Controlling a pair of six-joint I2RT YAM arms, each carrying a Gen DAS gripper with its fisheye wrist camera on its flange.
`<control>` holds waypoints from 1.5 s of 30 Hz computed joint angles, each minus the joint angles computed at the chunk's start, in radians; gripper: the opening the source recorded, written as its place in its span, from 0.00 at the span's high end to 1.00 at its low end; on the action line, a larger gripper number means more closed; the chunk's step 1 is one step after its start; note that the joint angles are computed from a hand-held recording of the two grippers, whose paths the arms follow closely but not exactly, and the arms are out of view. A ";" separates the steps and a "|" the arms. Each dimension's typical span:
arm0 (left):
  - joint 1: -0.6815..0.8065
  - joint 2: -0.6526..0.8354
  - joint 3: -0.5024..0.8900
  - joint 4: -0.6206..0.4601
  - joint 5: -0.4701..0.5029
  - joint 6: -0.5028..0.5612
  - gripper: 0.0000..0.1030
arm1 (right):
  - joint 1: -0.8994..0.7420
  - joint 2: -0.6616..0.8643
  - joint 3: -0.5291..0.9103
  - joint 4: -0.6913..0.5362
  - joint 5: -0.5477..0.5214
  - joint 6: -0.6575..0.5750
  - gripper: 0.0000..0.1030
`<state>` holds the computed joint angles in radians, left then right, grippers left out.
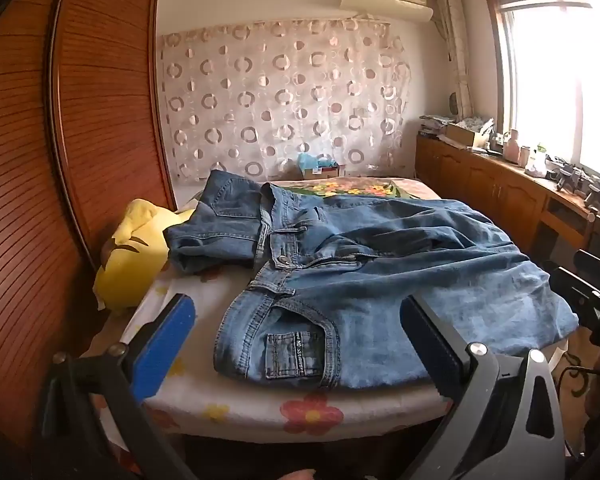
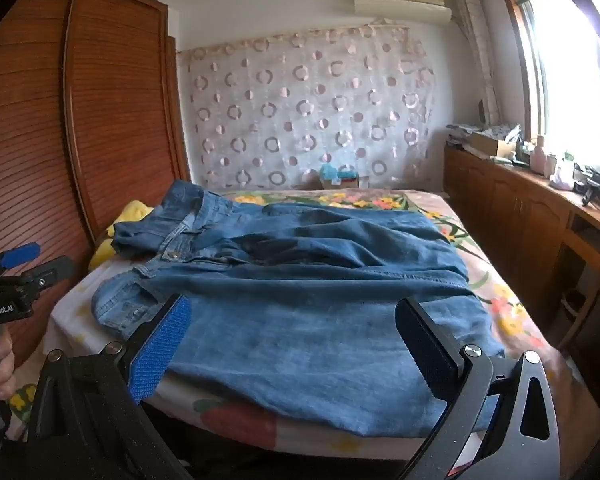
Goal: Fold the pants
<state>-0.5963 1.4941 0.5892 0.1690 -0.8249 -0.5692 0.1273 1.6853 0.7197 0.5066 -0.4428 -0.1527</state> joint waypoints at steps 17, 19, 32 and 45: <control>-0.001 0.000 0.005 -0.014 -0.001 0.004 0.00 | -0.005 -0.006 0.000 -0.014 0.001 0.000 0.00; -0.001 0.000 0.005 -0.014 -0.001 0.004 0.00 | -0.014 -0.016 -0.011 -0.016 -0.007 -0.004 0.00; -0.001 0.000 0.005 -0.015 -0.001 0.005 0.00 | -0.035 0.000 0.005 -0.024 -0.022 -0.016 0.00; -0.004 -0.004 0.003 -0.017 -0.005 0.002 0.00 | -0.025 0.001 0.001 -0.015 -0.011 -0.011 0.00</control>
